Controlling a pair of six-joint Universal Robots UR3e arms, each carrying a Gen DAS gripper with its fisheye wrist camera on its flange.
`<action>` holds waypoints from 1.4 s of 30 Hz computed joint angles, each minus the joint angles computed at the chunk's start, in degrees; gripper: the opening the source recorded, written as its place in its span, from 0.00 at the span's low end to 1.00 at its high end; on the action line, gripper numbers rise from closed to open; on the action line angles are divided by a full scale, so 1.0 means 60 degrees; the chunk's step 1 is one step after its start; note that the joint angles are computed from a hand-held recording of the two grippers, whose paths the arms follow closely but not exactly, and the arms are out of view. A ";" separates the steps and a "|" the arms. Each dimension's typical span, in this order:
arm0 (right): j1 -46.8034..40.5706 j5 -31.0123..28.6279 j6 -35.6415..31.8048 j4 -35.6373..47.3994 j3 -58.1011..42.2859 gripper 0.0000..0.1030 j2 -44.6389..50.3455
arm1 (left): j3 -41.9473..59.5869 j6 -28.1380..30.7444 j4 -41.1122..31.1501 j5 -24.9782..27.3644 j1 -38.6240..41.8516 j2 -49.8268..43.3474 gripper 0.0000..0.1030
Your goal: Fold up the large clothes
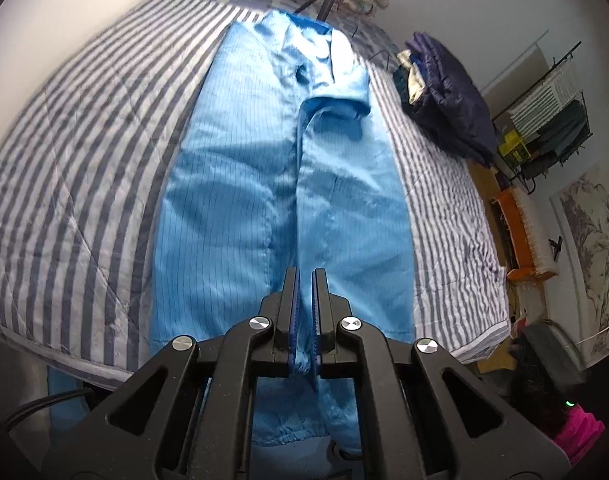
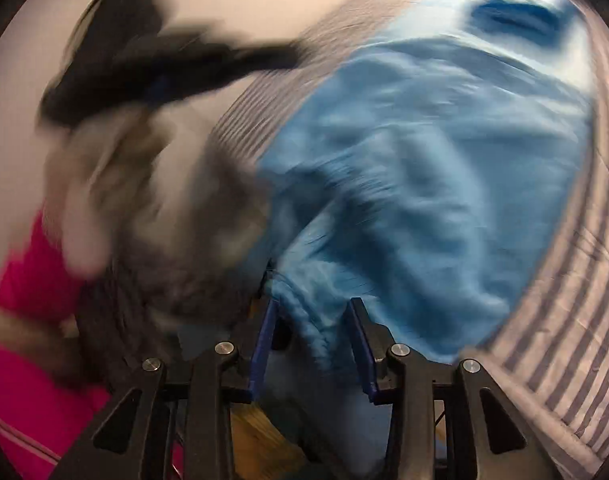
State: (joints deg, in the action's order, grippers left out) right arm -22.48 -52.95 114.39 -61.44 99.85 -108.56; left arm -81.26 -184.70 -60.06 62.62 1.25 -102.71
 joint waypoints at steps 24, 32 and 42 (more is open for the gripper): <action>-0.0881 -0.0330 0.5013 -0.4314 0.0917 0.00 0.1212 | 0.1225 -0.0056 -0.0031 0.0476 -0.1643 -0.2196 0.03; -0.1012 -0.0787 0.5054 -0.4876 0.1112 0.56 0.0798 | 0.1394 0.0009 -0.0058 0.0497 -0.2090 -0.2727 0.03; 0.0578 -0.2260 0.6542 -0.6951 0.0855 0.01 0.1973 | 0.1745 0.0065 0.0080 0.0596 -0.2572 -0.3040 0.03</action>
